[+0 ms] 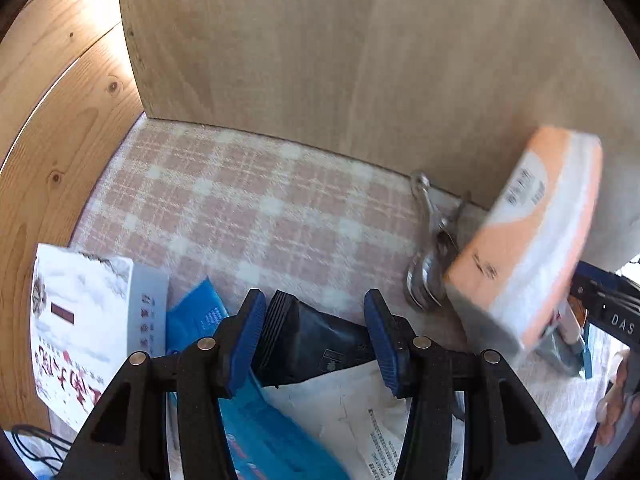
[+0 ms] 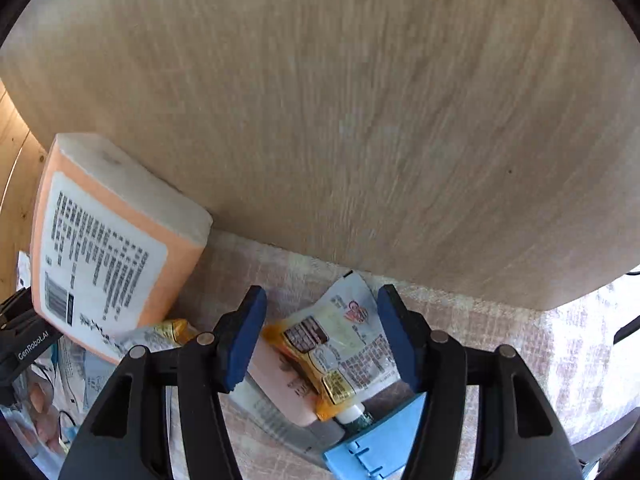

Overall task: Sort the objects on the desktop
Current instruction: 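Move both tools back over the tubes and pouches on the table, then grasp the silver tube with the left tool while the right tool grasps the pink tube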

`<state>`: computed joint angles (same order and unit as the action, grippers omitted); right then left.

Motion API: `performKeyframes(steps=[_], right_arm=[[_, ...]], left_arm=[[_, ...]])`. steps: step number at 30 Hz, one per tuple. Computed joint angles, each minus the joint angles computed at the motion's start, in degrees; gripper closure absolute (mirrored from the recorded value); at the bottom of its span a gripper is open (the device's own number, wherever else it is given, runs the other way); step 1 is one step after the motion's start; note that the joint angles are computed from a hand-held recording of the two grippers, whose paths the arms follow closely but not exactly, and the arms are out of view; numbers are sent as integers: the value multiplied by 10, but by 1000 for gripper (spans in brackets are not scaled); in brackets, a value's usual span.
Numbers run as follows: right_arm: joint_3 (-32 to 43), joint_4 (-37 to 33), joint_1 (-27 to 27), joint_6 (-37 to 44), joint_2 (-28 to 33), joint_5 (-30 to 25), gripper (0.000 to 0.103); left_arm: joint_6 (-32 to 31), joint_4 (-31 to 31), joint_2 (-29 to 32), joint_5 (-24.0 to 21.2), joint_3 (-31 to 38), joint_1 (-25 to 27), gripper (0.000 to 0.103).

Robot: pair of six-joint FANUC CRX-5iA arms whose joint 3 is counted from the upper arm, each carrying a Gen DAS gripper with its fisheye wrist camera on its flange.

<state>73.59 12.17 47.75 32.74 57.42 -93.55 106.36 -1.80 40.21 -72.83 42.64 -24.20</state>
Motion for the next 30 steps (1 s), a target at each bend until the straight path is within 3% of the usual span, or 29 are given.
performKeyframes(steps=[8,13,16,19,23,26,30], right_arm=[[-333,-21,43,-17,-196,132,50],[-473,-27,88,-24,-287,170,50],[-504,-61,102,-11,-320,155,50],[-565,-85,107,-32,-380,203,50],[-621,-48,114,-94,-431,261,50],[-618,-28,99,-106,-429,289,50],[-543,-76,49,-43,-382,301,51]], left_arm=[[3,18,-100,88,-171,-56,55],[-42,30,-128,87,-220,-98,54],[-71,76,-137,73,-243,-100,58],[-46,89,-157,78,-265,-96,61],[-8,102,-161,80,-263,-85,61],[17,107,-149,75,-248,-86,61],[27,145,-132,91,-246,-91,61]])
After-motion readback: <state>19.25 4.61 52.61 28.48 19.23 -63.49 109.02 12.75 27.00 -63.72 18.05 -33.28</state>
